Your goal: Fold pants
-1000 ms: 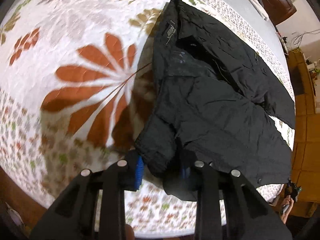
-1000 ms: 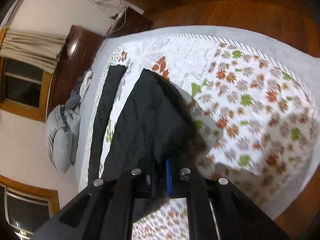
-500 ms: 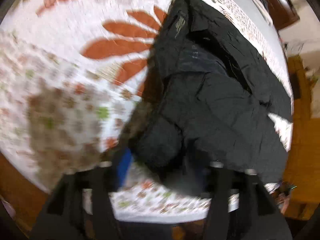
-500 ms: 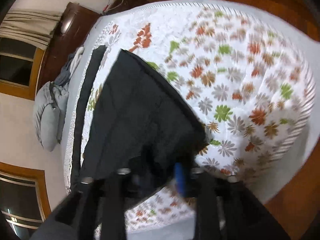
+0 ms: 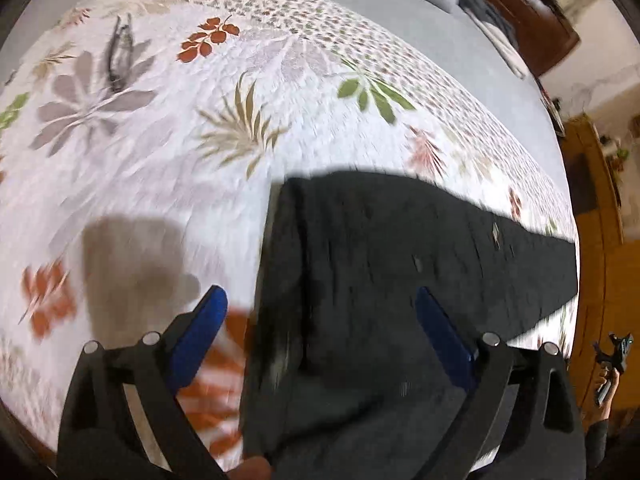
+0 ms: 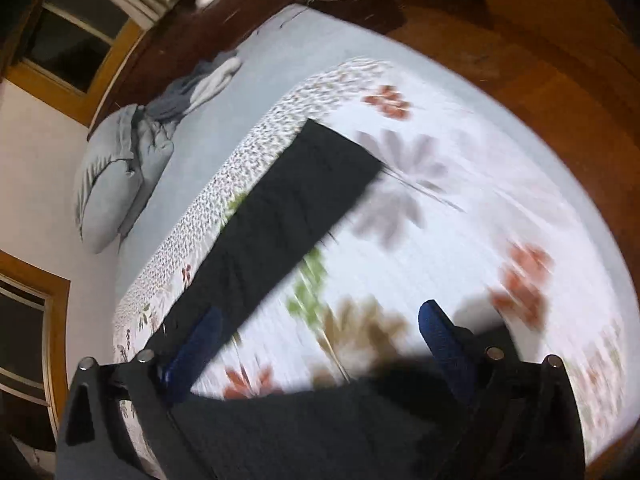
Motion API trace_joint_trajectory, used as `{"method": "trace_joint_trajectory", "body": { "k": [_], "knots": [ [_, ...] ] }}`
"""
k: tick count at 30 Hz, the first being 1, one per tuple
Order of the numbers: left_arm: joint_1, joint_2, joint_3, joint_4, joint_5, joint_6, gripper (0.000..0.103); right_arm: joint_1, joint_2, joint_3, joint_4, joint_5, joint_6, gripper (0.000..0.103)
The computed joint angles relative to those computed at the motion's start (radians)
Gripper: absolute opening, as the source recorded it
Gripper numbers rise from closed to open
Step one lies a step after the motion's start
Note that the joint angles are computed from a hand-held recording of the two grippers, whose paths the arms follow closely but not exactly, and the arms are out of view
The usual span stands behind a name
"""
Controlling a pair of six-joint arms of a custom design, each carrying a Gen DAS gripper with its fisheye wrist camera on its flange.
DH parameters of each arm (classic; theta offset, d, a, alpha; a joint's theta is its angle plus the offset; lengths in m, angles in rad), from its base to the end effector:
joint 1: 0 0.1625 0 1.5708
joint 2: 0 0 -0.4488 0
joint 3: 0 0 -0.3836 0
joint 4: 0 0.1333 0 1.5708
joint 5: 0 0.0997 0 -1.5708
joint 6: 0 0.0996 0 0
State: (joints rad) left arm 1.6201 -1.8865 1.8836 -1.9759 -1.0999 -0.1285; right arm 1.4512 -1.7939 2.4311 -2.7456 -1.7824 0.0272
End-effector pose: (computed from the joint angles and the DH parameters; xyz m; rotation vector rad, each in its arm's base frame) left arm 0.1966 -0.3617 0.5483 -0.3639 2.6110 -0.5693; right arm 0.0705 -0.3555 0.3394 -0.2882 -2.7977 0.7598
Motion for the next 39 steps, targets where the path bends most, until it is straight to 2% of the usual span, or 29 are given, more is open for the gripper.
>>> {"method": "trace_joint_trajectory", "body": {
  "k": [1,5,10,13,15,17,24,28,31,33,34,36,37,39],
  "knots": [
    [0.025,0.022,-0.005,-0.030,-0.016,0.019,0.095,0.017,0.100,-0.051,-0.023,-0.008,0.014,0.100],
    [0.099,0.139,-0.038,-0.105,-0.031,0.069,0.095,0.062,0.327,-0.197,-0.076,-0.058,0.001,0.100],
    [0.137,0.205,-0.078,-0.067,-0.084,0.131,0.094,0.075,0.516,-0.368,-0.071,-0.108,-0.016,0.100],
    [0.133,0.235,-0.084,-0.071,-0.085,0.189,0.093,0.070,0.589,-0.437,-0.058,-0.111,-0.040,0.100],
    [0.134,0.242,-0.088,-0.079,-0.098,0.202,0.073,0.064,0.631,-0.481,-0.038,-0.112,-0.054,0.100],
    [0.144,0.253,-0.097,-0.091,-0.098,0.198,0.040,0.055,0.660,-0.516,-0.027,-0.109,-0.068,0.100],
    [0.180,0.258,-0.113,-0.081,-0.160,0.230,0.039,0.016,0.730,-0.618,-0.002,-0.167,-0.136,0.100],
    [0.178,0.270,-0.119,-0.073,-0.147,0.224,0.038,-0.017,0.761,-0.663,0.034,-0.146,-0.164,0.100],
    [0.172,0.275,-0.121,-0.067,-0.132,0.218,0.037,-0.015,0.795,-0.701,0.077,-0.157,-0.211,0.100],
    [0.171,0.276,-0.122,-0.064,-0.127,0.215,0.037,-0.016,0.805,-0.714,0.100,-0.127,-0.231,0.100],
    [0.168,0.275,-0.120,-0.065,-0.121,0.216,0.035,-0.012,0.809,-0.715,0.101,-0.132,-0.244,0.090],
    [0.162,0.273,-0.112,-0.078,-0.109,0.212,0.031,-0.009,0.809,-0.708,0.097,-0.138,-0.282,0.048],
    [0.158,0.270,-0.105,-0.088,-0.103,0.212,0.028,-0.016,0.801,-0.706,0.112,-0.119,-0.282,0.021],
    [0.156,0.264,-0.093,-0.114,-0.100,0.203,0.023,-0.019,0.771,-0.663,0.055,-0.099,-0.326,0.014]
  ]
}}
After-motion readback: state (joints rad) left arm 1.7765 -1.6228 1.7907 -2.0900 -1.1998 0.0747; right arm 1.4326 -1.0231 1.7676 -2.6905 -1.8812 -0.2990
